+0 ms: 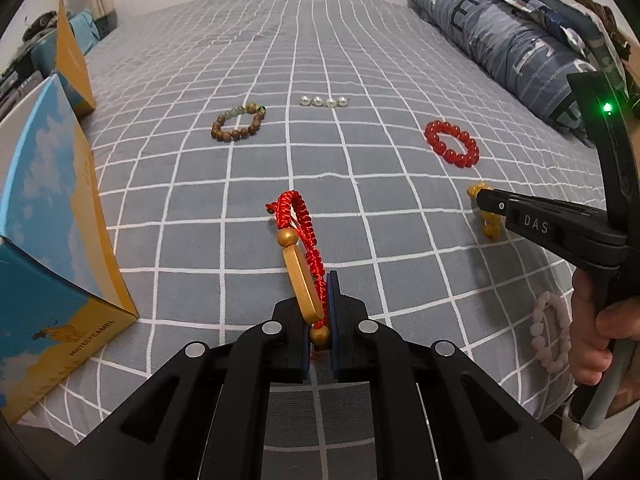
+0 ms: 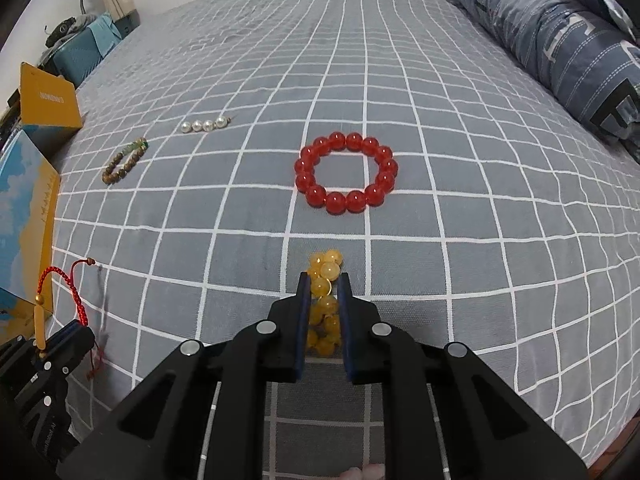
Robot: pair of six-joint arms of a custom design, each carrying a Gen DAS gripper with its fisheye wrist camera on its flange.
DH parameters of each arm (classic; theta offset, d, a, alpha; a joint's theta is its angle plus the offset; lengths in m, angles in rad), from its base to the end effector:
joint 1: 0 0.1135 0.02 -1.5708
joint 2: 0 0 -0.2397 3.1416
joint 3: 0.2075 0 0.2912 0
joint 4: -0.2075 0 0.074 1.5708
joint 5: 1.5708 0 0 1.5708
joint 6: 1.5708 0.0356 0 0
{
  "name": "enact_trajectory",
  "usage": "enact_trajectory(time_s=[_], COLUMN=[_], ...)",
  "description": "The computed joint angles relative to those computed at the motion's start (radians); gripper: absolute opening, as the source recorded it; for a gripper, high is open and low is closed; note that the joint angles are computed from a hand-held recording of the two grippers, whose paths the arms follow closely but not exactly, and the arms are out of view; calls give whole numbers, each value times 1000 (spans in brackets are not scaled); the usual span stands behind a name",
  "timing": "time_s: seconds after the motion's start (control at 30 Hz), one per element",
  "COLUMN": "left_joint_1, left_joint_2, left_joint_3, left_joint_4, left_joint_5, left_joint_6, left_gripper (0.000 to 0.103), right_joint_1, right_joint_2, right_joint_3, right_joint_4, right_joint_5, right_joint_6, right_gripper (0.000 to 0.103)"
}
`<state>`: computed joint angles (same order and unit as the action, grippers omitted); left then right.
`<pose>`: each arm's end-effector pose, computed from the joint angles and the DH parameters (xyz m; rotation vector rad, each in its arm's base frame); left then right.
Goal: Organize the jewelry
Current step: 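Grasp the red cord bracelet with the left gripper while the right grasps the amber bracelet, then lift both bracelets and carry them toward the white box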
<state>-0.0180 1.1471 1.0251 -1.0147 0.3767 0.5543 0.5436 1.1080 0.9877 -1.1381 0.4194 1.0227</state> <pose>0.2564 -0.0177 0.2597 0.8415 2.4715 -0.3270 0.2093 0.1096 0.2520 0.7088 2.5308 -0.1043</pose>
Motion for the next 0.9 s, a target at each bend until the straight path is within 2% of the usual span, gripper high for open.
enact_trajectory(time_s=[0.5, 0.9], left_joint_1=[29, 123], left_joint_2=[-48, -80], left_joint_3=[9, 69], left_joint_4=[53, -13], left_joint_5=[17, 123], left_joint_6=[-31, 25], left_gripper=[6, 6], right_joint_1=[73, 164], right_joint_2=[-28, -4], right_joint_3=[22, 105], right_joint_4=[-31, -109], right_joint_5=[103, 200], right_joint_6=[50, 124], right_gripper=[12, 12])
